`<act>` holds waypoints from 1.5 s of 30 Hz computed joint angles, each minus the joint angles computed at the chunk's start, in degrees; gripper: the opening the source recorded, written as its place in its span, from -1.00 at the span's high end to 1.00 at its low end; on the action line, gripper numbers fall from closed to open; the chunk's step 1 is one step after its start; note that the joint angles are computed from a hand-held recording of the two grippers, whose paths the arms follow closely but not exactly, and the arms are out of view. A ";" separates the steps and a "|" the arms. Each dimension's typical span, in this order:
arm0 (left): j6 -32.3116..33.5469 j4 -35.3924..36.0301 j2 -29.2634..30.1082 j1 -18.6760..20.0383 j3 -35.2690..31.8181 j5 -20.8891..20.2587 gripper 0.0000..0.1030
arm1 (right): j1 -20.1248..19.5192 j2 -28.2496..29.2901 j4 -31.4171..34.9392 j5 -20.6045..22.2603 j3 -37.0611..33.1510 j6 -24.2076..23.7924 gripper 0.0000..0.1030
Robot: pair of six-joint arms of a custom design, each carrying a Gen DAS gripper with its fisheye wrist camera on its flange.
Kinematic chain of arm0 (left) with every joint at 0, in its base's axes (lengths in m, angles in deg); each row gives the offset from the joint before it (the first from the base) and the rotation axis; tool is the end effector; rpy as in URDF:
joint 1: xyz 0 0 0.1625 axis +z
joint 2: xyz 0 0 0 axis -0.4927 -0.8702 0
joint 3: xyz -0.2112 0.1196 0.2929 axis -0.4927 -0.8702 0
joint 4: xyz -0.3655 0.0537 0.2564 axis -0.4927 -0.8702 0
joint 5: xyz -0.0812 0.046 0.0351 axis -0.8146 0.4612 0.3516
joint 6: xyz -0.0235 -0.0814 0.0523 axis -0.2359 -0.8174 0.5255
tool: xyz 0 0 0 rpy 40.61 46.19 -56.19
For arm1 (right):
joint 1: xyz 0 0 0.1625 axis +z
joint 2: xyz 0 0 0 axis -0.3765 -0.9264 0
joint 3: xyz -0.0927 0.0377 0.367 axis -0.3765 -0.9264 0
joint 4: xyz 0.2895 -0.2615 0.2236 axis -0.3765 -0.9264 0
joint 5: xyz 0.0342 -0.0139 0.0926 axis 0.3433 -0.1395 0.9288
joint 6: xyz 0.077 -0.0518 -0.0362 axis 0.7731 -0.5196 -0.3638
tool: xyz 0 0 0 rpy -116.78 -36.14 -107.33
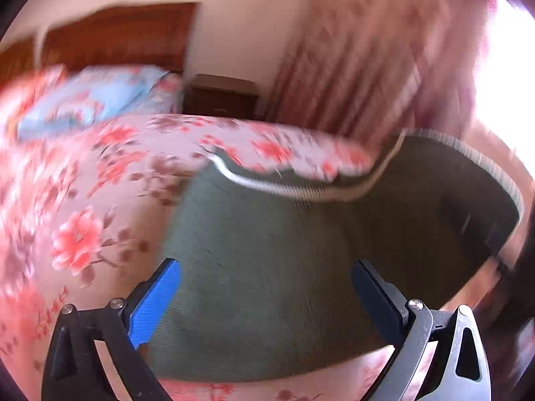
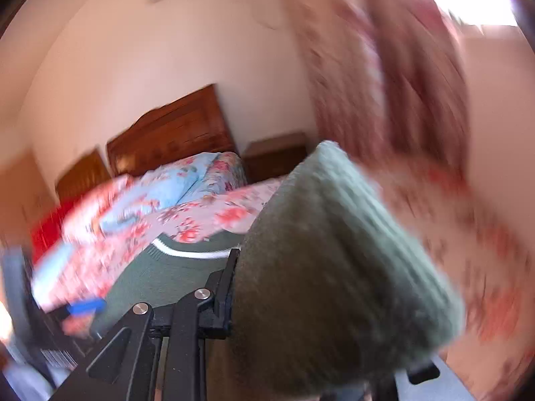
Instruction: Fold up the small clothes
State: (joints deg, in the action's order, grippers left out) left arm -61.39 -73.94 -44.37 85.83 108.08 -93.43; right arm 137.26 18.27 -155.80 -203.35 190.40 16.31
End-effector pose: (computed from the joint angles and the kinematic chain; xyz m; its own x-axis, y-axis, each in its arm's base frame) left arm -0.1133 -0.5020 0.3239 -0.8987 0.1958 -0.3925 0.3996 0.7345 -0.5486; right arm 0.3019 -0.4620 0.1504 -0.8327 -0.0680 0.5496 -0.5124 0.4709 -0.7181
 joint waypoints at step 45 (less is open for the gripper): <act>-5.01 12.47 12.31 6.15 -14.77 -22.77 1.00 | 6.11 22.35 -18.90 -18.48 -5.84 -44.39 0.10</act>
State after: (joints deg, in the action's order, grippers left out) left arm -66.40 -61.47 -32.06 91.98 93.32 -116.20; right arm 143.37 40.62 -174.69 -221.82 184.56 -28.08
